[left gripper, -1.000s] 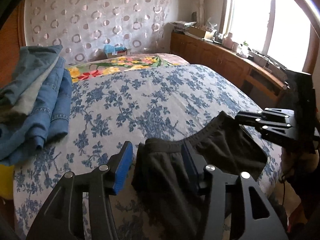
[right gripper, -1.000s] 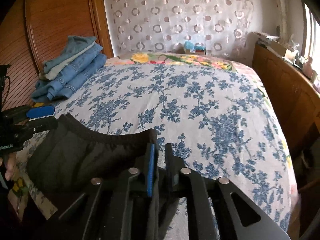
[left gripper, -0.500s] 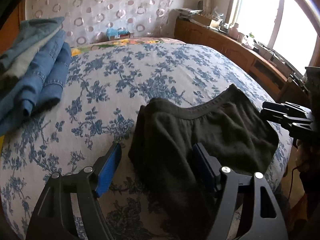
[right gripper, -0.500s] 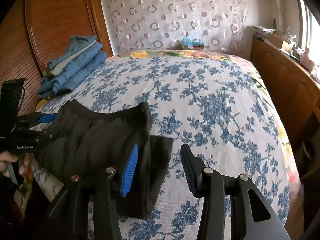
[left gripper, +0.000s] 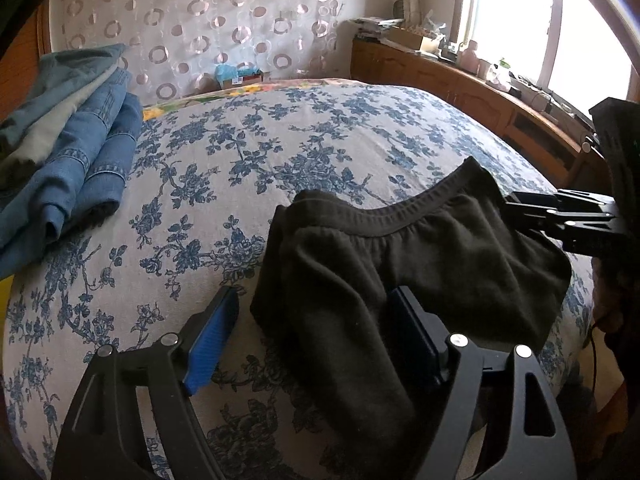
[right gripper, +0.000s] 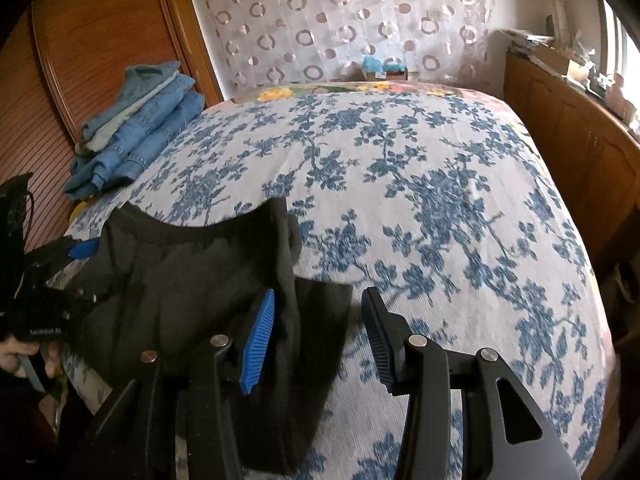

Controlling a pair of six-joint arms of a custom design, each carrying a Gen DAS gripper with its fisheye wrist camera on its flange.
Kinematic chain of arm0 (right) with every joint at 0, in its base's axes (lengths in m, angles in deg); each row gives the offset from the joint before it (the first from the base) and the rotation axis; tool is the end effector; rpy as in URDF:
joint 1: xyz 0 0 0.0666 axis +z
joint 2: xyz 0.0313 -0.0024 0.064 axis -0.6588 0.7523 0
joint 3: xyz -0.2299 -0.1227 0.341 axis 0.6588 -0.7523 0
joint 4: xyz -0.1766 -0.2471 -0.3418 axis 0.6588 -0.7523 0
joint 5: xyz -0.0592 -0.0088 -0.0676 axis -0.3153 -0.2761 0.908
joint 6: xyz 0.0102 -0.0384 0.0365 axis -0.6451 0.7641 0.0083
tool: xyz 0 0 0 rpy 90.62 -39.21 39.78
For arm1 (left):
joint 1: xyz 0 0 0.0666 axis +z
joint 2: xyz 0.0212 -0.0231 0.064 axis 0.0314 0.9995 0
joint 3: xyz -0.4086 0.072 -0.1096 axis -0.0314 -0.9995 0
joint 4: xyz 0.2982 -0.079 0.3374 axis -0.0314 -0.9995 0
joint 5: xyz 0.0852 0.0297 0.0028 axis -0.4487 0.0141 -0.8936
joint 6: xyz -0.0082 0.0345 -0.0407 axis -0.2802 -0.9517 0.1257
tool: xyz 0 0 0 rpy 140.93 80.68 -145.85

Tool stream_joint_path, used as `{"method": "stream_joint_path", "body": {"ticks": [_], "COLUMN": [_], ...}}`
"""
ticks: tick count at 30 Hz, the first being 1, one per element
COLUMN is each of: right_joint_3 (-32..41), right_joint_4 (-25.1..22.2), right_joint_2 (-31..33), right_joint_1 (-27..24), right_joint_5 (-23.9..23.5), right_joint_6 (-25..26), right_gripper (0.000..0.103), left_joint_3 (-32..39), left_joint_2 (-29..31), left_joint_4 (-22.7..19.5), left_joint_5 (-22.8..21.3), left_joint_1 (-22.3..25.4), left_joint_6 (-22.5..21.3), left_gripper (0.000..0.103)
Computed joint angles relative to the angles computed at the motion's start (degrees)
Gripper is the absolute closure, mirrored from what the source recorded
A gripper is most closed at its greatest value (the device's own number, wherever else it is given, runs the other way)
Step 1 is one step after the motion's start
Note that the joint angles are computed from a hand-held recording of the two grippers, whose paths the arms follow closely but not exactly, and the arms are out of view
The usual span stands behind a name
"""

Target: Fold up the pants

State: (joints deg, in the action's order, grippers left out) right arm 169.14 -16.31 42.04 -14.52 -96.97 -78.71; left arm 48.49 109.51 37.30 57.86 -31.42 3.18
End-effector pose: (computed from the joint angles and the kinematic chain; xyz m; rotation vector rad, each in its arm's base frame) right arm 0.5257 0.2694 0.4475 -0.5536 2.3104 0.4194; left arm 0.4780 -0.3020 0.3713 0.0935 2.4067 -0.1124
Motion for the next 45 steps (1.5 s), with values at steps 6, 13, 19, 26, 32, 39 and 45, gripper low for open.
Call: {"method": "stream_joint_path", "body": {"ticks": [6,13,19,26,32,39,45], "right_joint_3": [-2.7,-3.1,-3.1,-3.5,-3.4,-3.8,-3.8], "right_joint_4": [4.7,5.6,6.0,6.6,6.6,7.1,7.2], "right_joint_2": [-0.8,-0.9,-0.7,-0.7,-0.6,-0.8,-0.9], "right_joint_1": [1.3,1.0,1.1,0.8,0.7,1.4,1.5], "right_joint_5": [3.3,2.7,1.8,-0.3,-1.1,0.5,0.8], "right_joint_6": [0.8,1.4,2.3,2.5,2.4,3.2,3.5], "right_gripper": [0.056,0.056,0.064,0.079,0.081,0.082,0.081], "left_joint_3": [0.1,0.8,3.3,4.7,2.8,0.4,-0.1], "left_joint_2": [0.0,0.4,1.8,2.8,0.7,-1.6,-1.2], "left_joint_4": [0.0,-1.4,-3.8,-4.5,-1.9,0.2,-0.8], "left_joint_5": [0.0,0.6,1.5,2.0,5.7,8.6,8.3], "left_joint_1": [0.1,0.3,1.0,1.4,2.7,3.9,4.2], "left_joint_6": [-0.3,0.1,0.3,-0.3,2.8,5.2,6.6], "left_gripper": [0.024,0.024,0.024,0.024,0.024,0.039,0.043]}}
